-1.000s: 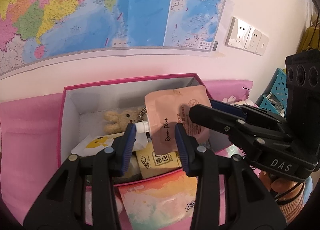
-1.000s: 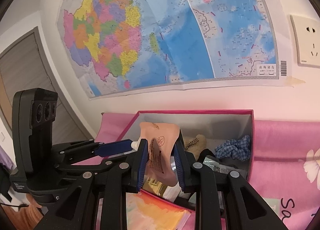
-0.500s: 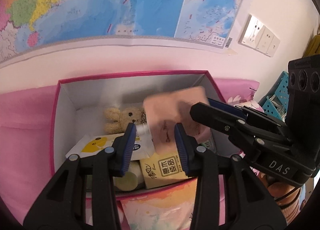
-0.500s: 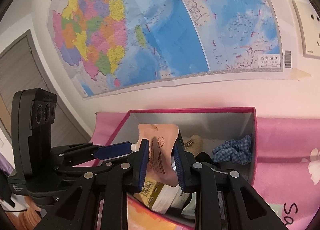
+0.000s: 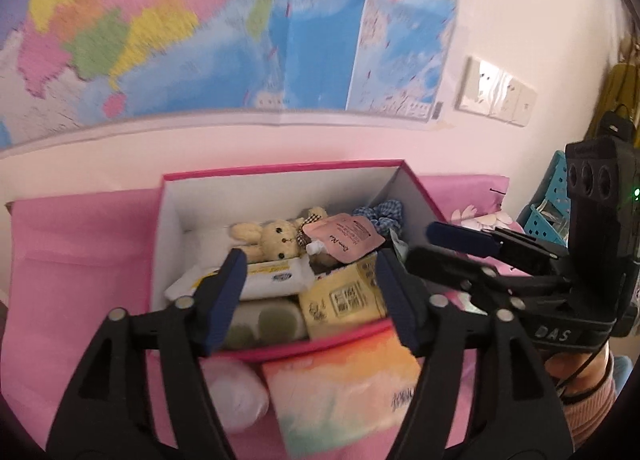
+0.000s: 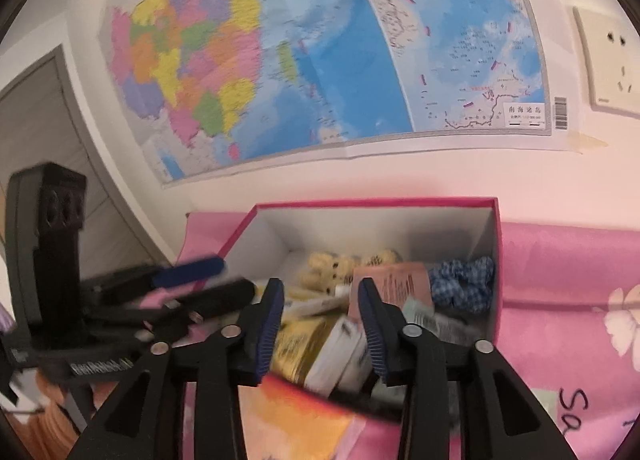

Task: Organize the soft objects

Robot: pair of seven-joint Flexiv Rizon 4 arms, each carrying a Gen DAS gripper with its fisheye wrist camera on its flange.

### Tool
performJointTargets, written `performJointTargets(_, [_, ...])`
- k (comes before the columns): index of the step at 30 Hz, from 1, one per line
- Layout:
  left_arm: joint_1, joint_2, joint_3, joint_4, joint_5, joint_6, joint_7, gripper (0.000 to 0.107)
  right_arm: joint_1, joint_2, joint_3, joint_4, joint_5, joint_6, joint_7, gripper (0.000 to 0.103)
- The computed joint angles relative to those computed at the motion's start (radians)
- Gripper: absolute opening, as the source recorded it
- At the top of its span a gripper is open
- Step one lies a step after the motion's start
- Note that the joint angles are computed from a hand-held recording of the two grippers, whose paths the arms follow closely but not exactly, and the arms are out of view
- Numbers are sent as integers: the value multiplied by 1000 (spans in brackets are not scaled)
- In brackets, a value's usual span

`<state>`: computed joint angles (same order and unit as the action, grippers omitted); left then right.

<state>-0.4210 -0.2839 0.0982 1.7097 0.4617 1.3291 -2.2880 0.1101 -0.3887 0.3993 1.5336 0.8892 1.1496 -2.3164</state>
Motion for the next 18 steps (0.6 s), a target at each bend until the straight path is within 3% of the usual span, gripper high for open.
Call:
performJointTargets(1, [-23, 20, 27, 17, 43, 12, -43, 84, -14, 22, 14, 29, 21, 11, -36, 61])
performJointTargets(4, [-75, 79, 82, 61, 201, 26, -199, 96, -28, 79, 28, 99, 87, 60, -121, 77])
performJointTargets(7, [-111, 134, 96, 92, 354, -23, -358, 102, -25, 142, 26, 183, 167, 123, -213, 88])
performJointTargets(9, [-112, 157, 78, 117, 388, -63, -406, 102, -5, 168, 11, 225, 194, 153, -234, 94])
performJointTargets(12, [-118, 185, 42, 142, 442, -172, -491, 102, 46, 199, -16, 301, 182, 226, -209, 100])
performJointTargets(18, [-86, 217, -44, 191, 456, -273, -528, 102, 94, 241, -17, 396, 191, 321, -186, 102])
